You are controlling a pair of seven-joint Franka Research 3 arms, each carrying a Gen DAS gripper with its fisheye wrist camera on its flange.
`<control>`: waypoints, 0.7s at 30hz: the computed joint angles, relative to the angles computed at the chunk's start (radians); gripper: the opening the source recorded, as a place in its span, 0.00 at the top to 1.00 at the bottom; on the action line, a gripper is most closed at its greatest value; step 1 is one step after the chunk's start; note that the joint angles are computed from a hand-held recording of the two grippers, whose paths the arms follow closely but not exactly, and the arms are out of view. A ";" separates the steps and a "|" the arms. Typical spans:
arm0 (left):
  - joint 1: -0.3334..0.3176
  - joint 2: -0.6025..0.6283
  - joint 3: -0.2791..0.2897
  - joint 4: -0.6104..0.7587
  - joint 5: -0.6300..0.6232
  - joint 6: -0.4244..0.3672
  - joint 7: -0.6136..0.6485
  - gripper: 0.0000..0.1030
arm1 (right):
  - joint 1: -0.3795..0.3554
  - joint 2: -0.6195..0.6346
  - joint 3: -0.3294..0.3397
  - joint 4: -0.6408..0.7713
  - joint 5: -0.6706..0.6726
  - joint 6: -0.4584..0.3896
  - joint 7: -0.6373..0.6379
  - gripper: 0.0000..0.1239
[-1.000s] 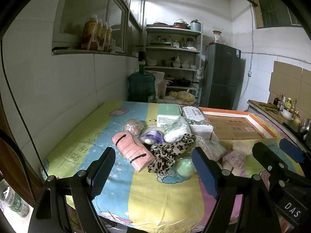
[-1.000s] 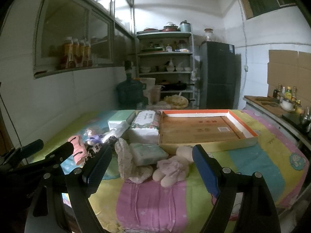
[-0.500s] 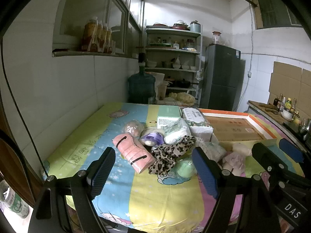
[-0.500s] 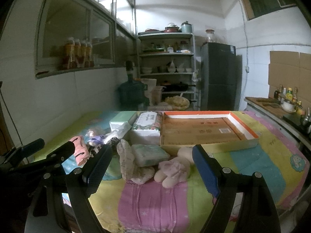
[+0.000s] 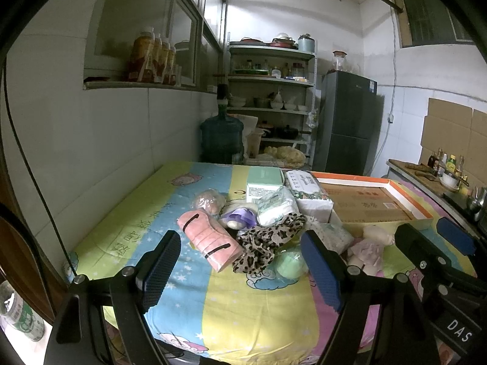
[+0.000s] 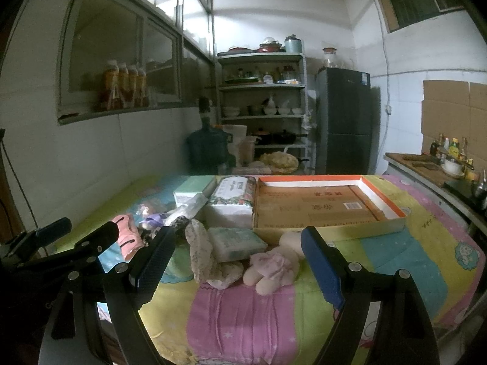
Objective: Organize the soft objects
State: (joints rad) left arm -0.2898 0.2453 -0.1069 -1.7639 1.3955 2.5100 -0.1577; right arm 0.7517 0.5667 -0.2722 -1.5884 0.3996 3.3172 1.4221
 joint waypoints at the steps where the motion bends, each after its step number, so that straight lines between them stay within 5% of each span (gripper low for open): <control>1: 0.000 0.000 0.000 -0.001 0.002 0.000 -0.002 0.21 | 0.000 0.000 0.000 0.000 0.001 0.000 0.000 0.31; 8: -0.002 -0.001 0.000 -0.003 0.006 -0.001 -0.006 0.21 | -0.007 -0.003 0.012 -0.001 0.000 -0.001 -0.003 0.31; 21: 0.011 -0.010 0.003 -0.016 -0.007 0.014 -0.011 0.21 | -0.142 -0.009 0.182 0.008 -0.053 -0.007 -0.032 0.31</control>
